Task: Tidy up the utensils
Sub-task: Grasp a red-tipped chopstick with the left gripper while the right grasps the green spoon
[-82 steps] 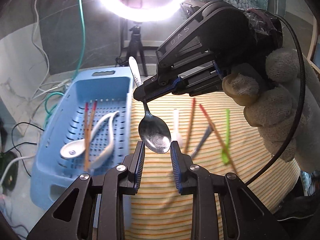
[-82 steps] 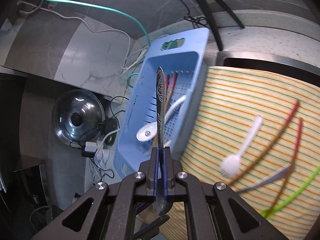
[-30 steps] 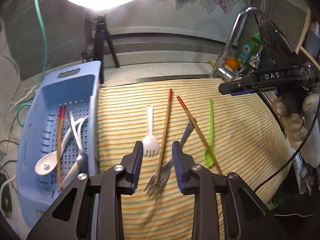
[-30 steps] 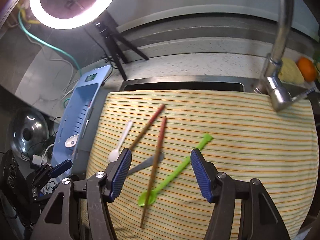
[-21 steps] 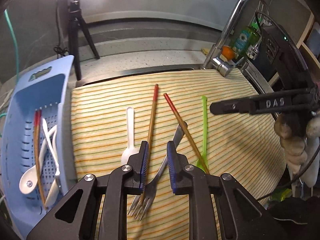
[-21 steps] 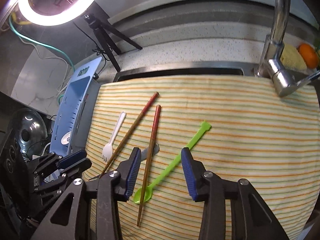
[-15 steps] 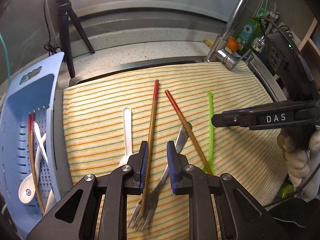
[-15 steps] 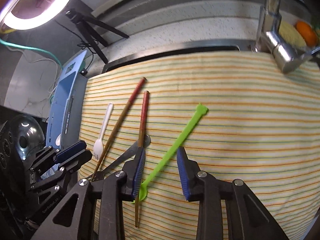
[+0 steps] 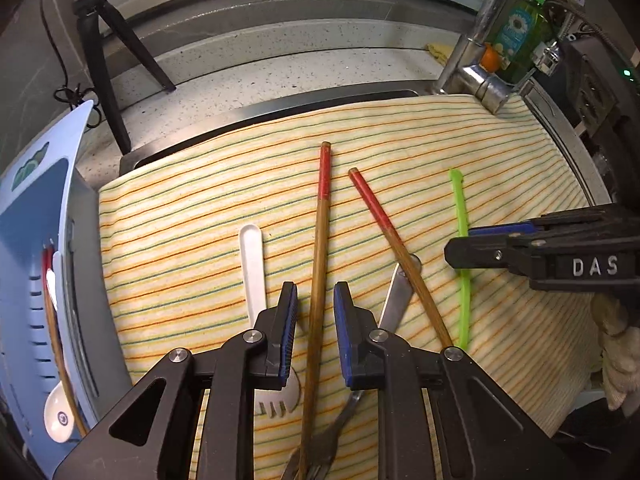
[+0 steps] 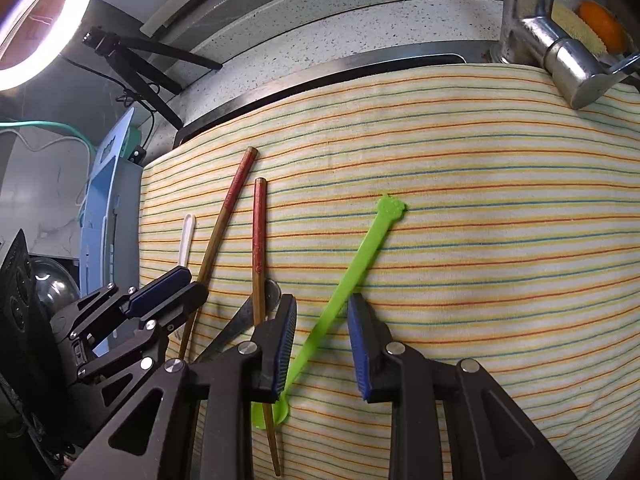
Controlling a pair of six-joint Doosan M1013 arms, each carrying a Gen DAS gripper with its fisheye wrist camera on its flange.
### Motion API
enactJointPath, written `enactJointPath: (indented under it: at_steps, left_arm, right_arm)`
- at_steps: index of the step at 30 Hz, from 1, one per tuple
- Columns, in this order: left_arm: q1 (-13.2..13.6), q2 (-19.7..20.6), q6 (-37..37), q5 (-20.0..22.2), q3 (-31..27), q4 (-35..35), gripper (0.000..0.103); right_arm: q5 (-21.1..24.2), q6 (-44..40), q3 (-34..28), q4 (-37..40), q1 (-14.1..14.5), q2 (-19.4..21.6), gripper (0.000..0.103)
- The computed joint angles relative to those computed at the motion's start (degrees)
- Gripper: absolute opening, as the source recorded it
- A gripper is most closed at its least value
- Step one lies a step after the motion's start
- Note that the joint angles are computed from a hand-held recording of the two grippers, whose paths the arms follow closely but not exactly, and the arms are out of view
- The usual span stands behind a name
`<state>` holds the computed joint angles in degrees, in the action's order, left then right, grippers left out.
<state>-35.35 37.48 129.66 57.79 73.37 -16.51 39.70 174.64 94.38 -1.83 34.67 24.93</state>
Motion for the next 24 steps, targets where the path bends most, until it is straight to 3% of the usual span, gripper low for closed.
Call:
enactJointPath:
  at_steps: [3, 8, 14, 19, 24]
  left_arm:
    - [0.0, 0.4, -0.4, -0.3, -0.2, 0.2, 0.009]
    - [-0.3, 0.1, 0.5, -1.9, 0.5, 0.3, 0.006]
    - [0.3, -0.1, 0.5, -2.0, 0.6, -2.2, 0.005]
    - [0.6, -0.7, 1.4, -2.8, 1.1, -3.9, 0.005]
    - [1.2, -1.3, 1.9, -2.9, 1.4, -6.3, 0.005]
  right_arm:
    - [2.4, -1.6, -1.5, 0.0, 0.0, 0.9, 0.023]
    - [6.2, -2.8, -3.4, -1.0, 0.1, 2.0, 0.015]
    - [3.7, -1.5, -1.9, -1.1, 0.1, 1.2, 0.006]
    - [-0.3, 2.3, 0.7, -2.3, 0.3, -0.4, 0.005]
    - [-0.4, 6.1, 1.6, -6.0, 0.7, -1.8, 0.005]
